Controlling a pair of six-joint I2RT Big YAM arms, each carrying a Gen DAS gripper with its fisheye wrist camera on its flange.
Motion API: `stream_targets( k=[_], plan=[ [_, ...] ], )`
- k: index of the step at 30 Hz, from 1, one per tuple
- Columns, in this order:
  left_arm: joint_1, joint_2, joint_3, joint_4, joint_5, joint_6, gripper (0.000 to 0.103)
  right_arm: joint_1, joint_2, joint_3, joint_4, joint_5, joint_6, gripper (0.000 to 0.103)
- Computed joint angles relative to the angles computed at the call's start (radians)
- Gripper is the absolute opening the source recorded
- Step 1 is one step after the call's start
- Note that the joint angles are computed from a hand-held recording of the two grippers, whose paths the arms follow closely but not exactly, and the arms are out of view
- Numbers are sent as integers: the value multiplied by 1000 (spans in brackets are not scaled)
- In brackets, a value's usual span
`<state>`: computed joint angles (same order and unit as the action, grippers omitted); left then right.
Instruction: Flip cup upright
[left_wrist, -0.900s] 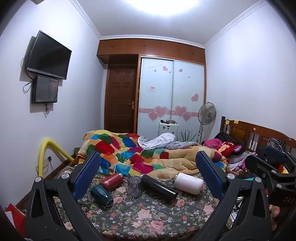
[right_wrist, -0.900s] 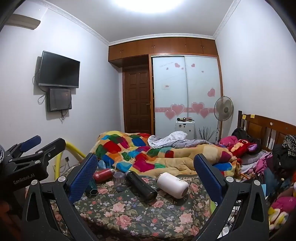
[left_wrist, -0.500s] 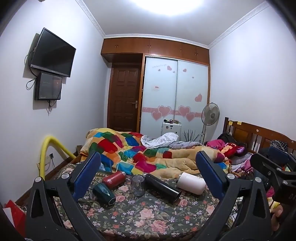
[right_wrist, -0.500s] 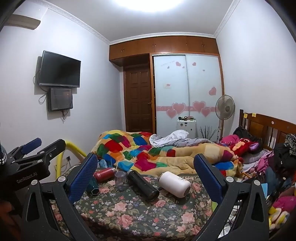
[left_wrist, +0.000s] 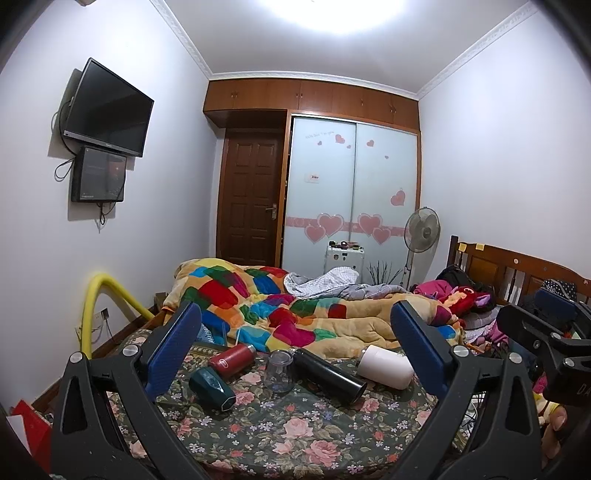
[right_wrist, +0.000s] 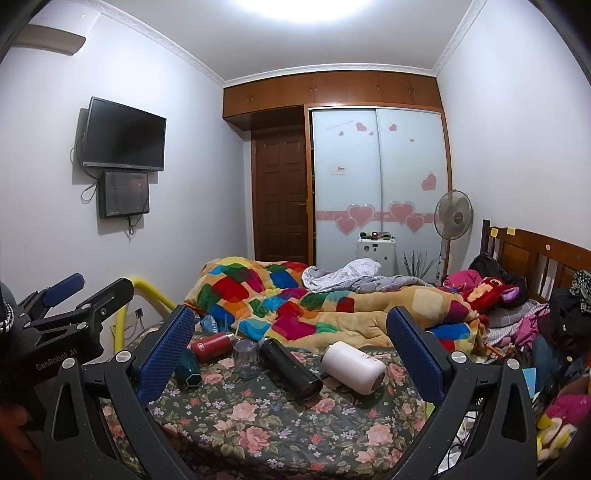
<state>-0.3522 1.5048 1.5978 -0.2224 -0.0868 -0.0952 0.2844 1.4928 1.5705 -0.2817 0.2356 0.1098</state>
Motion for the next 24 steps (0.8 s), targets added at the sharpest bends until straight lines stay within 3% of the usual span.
stream_targets(
  k=[24],
  plan=[
    [5,-3,-12,10,-4,0,103,11,15,24,-3,1,-18,103]
  ],
)
